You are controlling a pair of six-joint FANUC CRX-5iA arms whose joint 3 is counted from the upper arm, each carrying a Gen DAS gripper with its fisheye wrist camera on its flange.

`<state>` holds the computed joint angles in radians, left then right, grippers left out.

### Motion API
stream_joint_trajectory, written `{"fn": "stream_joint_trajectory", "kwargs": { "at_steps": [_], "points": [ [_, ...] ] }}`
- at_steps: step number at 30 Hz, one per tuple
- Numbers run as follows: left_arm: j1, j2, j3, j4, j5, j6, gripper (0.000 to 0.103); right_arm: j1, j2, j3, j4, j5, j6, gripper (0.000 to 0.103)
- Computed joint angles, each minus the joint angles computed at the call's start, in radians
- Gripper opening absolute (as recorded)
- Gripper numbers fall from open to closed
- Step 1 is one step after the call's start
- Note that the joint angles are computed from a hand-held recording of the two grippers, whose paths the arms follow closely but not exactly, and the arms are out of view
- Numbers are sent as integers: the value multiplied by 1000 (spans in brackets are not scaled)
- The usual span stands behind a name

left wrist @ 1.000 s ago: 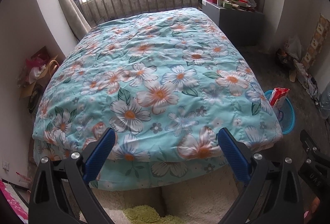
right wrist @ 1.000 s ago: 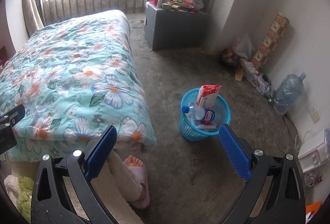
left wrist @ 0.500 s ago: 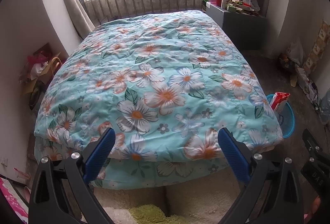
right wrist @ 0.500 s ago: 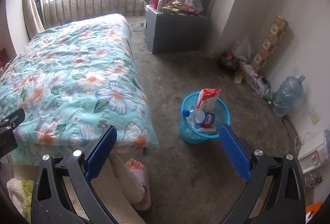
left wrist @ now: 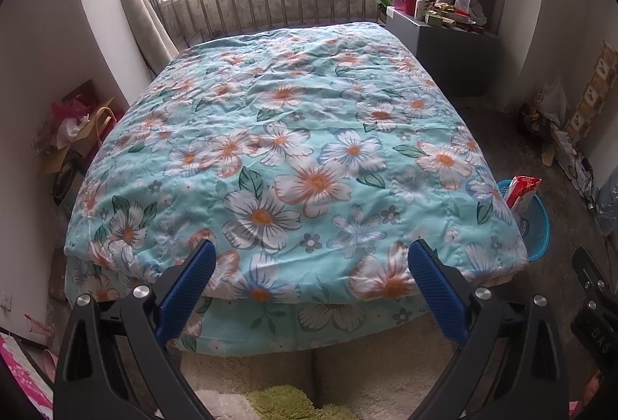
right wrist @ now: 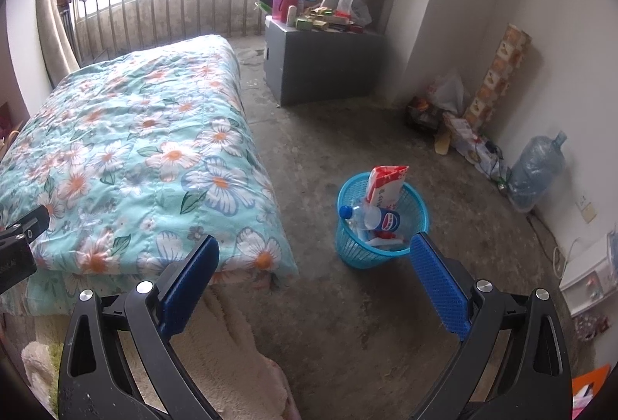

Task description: Collect trash

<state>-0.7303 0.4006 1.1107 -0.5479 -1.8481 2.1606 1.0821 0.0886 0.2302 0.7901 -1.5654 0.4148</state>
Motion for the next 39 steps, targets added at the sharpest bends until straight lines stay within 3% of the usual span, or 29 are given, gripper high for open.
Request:
{"fn": "stream_joint_trajectory", "kwargs": {
  "at_steps": [39],
  "points": [
    [12, 3, 7, -10, -19, 26, 98, -14, 26, 35, -10, 21, 53, 95]
  ]
}}
